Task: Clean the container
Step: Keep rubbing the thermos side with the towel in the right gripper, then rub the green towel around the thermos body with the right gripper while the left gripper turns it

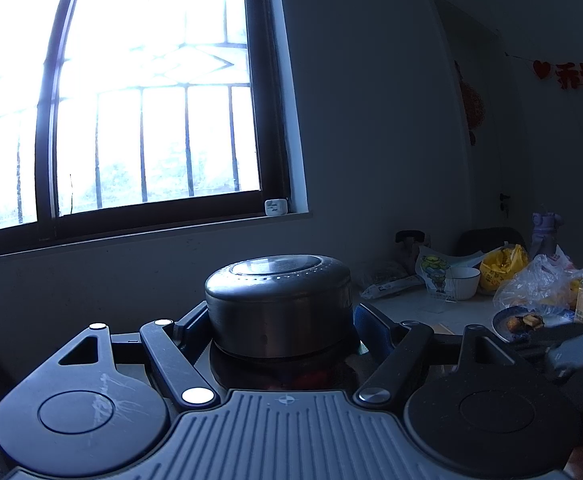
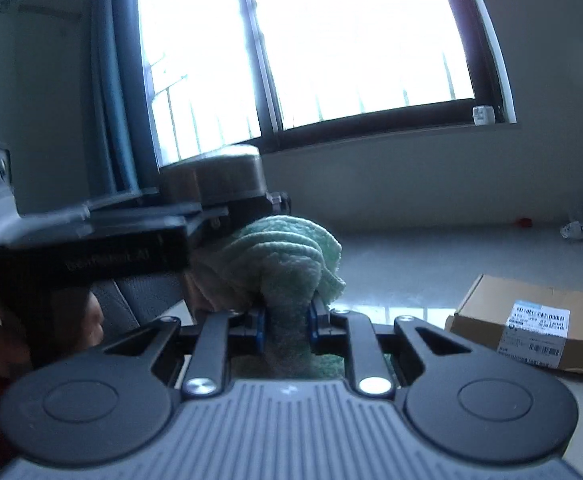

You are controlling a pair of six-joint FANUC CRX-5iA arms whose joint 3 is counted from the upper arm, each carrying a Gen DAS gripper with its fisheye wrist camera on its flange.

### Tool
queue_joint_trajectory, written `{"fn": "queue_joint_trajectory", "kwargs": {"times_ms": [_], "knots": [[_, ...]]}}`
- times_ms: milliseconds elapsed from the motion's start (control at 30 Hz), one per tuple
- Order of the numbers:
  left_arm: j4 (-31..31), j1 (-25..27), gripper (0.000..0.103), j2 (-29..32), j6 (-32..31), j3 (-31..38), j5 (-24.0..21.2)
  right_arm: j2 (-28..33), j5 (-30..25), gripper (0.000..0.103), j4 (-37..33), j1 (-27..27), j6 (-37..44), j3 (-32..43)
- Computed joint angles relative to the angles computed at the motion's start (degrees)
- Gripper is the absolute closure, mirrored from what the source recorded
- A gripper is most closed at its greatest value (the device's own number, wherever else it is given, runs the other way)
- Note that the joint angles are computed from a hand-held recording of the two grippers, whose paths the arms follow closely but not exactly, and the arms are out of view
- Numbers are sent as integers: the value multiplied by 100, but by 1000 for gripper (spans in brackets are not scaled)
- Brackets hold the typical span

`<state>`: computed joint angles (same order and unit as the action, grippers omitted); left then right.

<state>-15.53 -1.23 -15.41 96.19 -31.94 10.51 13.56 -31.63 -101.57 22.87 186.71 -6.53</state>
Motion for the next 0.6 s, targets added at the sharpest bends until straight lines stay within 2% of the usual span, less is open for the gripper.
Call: {"fn": "queue_joint_trajectory", "kwargs": {"times_ms": [267, 433, 533, 600], "knots": [[165, 2, 25, 1, -186, -56, 52, 422, 503, 83, 1436, 448, -1663, 338], [176, 6, 25, -8, -212, -73, 60, 611, 556, 83, 2195, 626, -2569, 513], [178, 7, 25, -11, -218, -77, 64, 610, 729, 83, 2681, 811, -2896, 510], [143, 9, 25, -12, -193, -71, 60, 603, 753, 83, 2754, 835, -2927, 504]]}}
